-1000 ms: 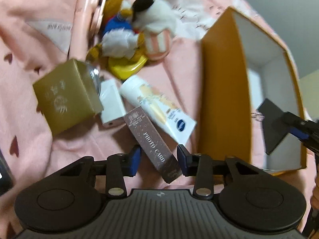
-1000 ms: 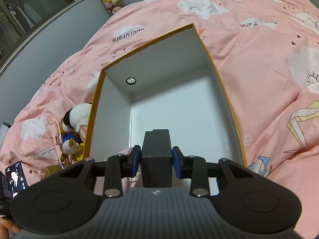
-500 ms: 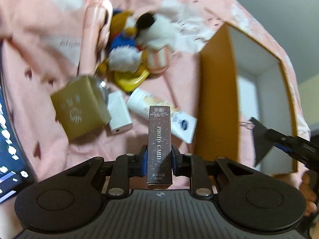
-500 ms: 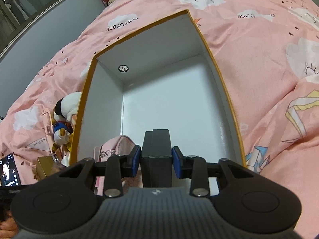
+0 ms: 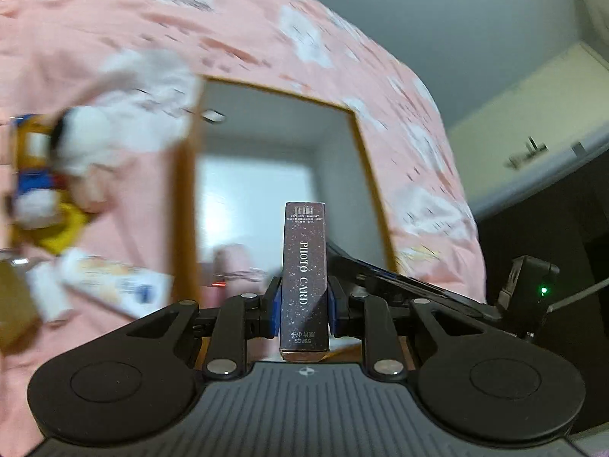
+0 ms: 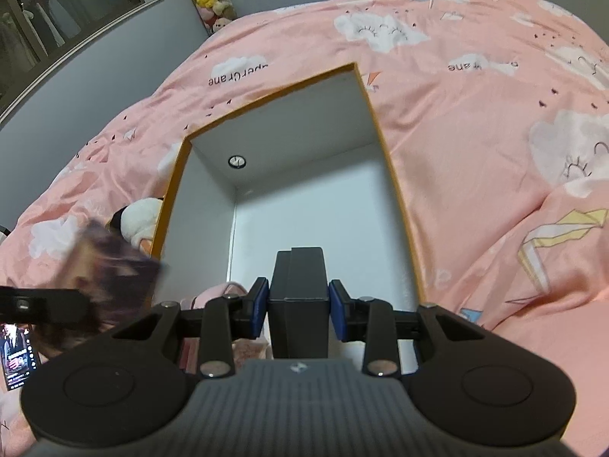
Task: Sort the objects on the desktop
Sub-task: 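Place the photo card box in the orange box with the left tool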
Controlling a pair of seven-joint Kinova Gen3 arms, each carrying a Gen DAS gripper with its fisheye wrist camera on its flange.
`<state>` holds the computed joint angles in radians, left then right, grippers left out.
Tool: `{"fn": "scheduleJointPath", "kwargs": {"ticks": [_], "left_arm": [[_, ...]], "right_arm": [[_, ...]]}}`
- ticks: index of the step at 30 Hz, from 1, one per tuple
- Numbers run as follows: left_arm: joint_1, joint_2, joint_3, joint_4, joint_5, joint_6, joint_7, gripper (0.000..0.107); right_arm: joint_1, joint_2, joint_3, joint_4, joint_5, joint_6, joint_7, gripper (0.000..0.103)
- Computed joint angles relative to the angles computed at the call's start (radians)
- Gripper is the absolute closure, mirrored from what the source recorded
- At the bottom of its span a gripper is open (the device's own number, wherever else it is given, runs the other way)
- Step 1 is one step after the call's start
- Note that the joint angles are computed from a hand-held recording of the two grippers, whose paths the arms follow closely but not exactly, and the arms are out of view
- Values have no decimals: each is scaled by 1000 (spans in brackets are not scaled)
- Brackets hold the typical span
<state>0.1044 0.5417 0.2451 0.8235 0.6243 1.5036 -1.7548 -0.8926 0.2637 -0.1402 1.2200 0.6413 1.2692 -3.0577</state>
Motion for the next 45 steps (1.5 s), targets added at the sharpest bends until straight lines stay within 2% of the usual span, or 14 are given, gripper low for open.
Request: {"fn": "scheduleJointPath", "kwargs": {"ticks": [2,10,14,16,19,32,33,35,37,42,43,44,45], "left_arm": [[56,39,-3,-50,-37,22,35,82],[190,73,-37,-72,-185,8,108,82],[230,80,-50,-76,-252,10,133,82],[238,83,-52,-76,-268,11,147,82],[247,99,-52,-98,-286,36,160,82],[213,112,-33,-104,-257,63,112,74],[205,112,-29,-102,-245,63,110,72],[180,113,-17,-102,-211,67,102,61],[153,102,-7,-88,-178,56,77,57],[89,18,0,14,-123,-50,-54,57],[88,19,0,3,-126,-45,-71,59],[87,20,1,-2,-128,-36,-91,67],[93,24,0,-12,-136,-23,-110,68]], "right_arm": [[-8,-1,2,-1,10,19,-9,67],[-15,-12,-9,26,32,42,-45,67],[-8,-8,-14,27,26,21,-32,67],[-17,8,-12,8,34,45,-14,67],[-10,3,-10,11,16,30,0,67],[-5,30,7,-46,-42,74,94,67],[-6,33,8,-52,-44,79,99,67],[-10,46,11,-72,-46,100,112,67],[-18,62,17,-95,-45,123,124,67],[-33,71,34,-112,-45,134,91,67],[-30,70,35,-112,-50,126,86,67],[-26,70,33,-113,-57,117,87,67],[-23,74,33,-120,-64,116,93,67]]}}
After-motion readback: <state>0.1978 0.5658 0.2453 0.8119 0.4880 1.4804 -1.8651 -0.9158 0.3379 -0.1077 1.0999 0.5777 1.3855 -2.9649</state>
